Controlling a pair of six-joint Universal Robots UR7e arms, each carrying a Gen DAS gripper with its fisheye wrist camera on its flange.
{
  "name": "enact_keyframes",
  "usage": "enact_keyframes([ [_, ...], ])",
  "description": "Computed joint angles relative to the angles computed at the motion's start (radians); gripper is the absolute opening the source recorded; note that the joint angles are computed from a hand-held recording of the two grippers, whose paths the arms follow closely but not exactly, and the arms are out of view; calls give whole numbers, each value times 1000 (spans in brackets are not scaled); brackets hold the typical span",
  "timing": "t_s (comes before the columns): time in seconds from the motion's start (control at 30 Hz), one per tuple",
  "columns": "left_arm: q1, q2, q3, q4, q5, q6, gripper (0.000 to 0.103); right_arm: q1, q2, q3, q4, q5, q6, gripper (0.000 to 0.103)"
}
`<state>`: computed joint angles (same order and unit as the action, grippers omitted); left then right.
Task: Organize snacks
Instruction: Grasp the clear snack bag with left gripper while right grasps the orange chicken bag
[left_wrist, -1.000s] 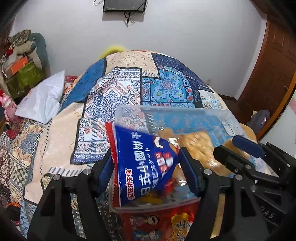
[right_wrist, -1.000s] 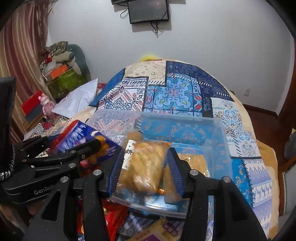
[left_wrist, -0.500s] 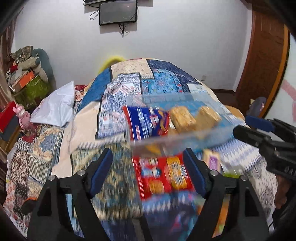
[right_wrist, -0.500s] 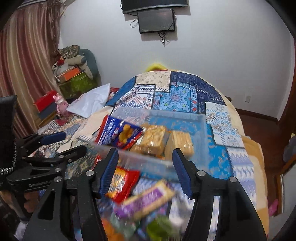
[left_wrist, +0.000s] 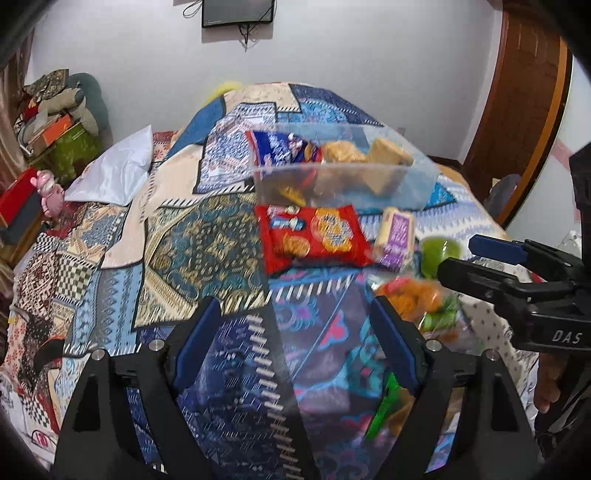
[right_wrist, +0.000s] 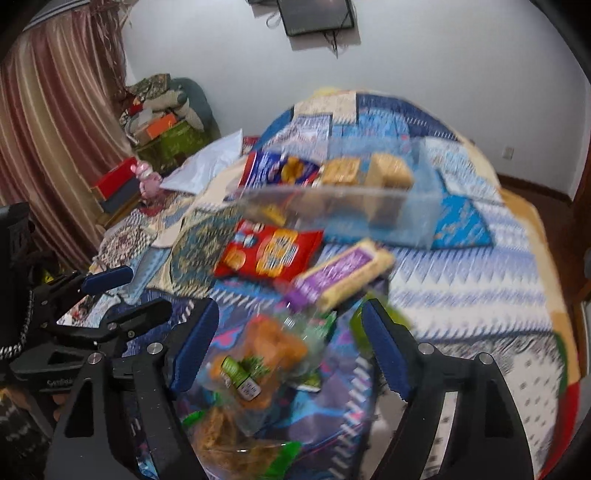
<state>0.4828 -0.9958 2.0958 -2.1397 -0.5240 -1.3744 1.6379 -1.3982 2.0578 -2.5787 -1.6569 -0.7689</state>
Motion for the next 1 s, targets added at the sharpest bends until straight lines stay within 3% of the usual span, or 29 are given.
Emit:
enact_keyframes([
  [0.27, -27, 15, 34, -35, -14, -2, 83, -4, 22, 27, 23, -65, 9, 77],
  [0.47, -45, 40, 28, -48, -35, -4, 83, -33, 3, 22, 83, -27, 16, 59],
  [0.57, -57, 48, 21, -42, -45, -2, 84, -39, -6, 20, 113, -22, 8, 56],
  [0.7, -74, 50, 21, -33, -48, -21, 88, -36, -13, 31, 119, -35, 9, 56],
  [0.87, -84, 41, 33, -28, -54, -49, 88, -27, 1, 31, 100, -66, 48, 70],
  [1.0, -83, 32, 44, -28, -63, -60, 88, -30, 35, 7, 161, -74, 89, 71],
])
